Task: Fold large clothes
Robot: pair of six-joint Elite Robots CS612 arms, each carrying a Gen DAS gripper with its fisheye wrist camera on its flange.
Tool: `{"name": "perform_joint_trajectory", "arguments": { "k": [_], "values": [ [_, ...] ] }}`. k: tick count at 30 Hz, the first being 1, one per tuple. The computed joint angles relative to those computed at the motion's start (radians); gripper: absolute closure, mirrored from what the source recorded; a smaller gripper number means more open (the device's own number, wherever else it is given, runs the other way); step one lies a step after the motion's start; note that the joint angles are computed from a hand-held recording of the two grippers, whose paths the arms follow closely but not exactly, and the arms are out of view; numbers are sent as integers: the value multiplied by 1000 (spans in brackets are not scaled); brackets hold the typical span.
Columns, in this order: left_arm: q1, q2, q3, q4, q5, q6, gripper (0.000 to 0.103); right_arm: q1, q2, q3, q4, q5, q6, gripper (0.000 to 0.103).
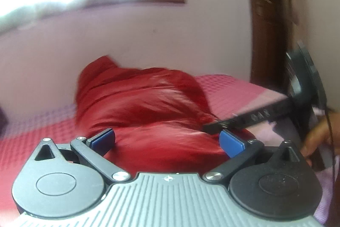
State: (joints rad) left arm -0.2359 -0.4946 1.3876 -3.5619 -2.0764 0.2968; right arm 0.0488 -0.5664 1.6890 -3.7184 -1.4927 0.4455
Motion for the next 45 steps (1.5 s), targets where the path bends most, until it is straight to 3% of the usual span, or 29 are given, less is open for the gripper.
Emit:
{"name": "perform_joint_trajectory", "arguments": {
  "k": [3, 5, 8, 10, 23, 45],
  "values": [
    [22, -12, -25, 91, 10, -85, 0, -1, 10, -5, 5, 11, 38, 13],
    [34, -14, -60, 180, 6, -120, 0, -8, 19, -9, 0, 54, 89, 12],
    [47, -7, -107, 296, -4, -139, 0, -16, 37, -14, -31, 94, 154, 6],
    [42, -9, -116, 338, 34, -127, 0, -21, 54, -17, -65, 108, 184, 4],
    [18, -2, -123, 333, 124, -48, 0, -8, 64, -27, -83, 76, 165, 3],
    [14, 19, -171, 401, 101, -11, 0, -7, 72, -32, -95, 67, 153, 3]
  ]
}}
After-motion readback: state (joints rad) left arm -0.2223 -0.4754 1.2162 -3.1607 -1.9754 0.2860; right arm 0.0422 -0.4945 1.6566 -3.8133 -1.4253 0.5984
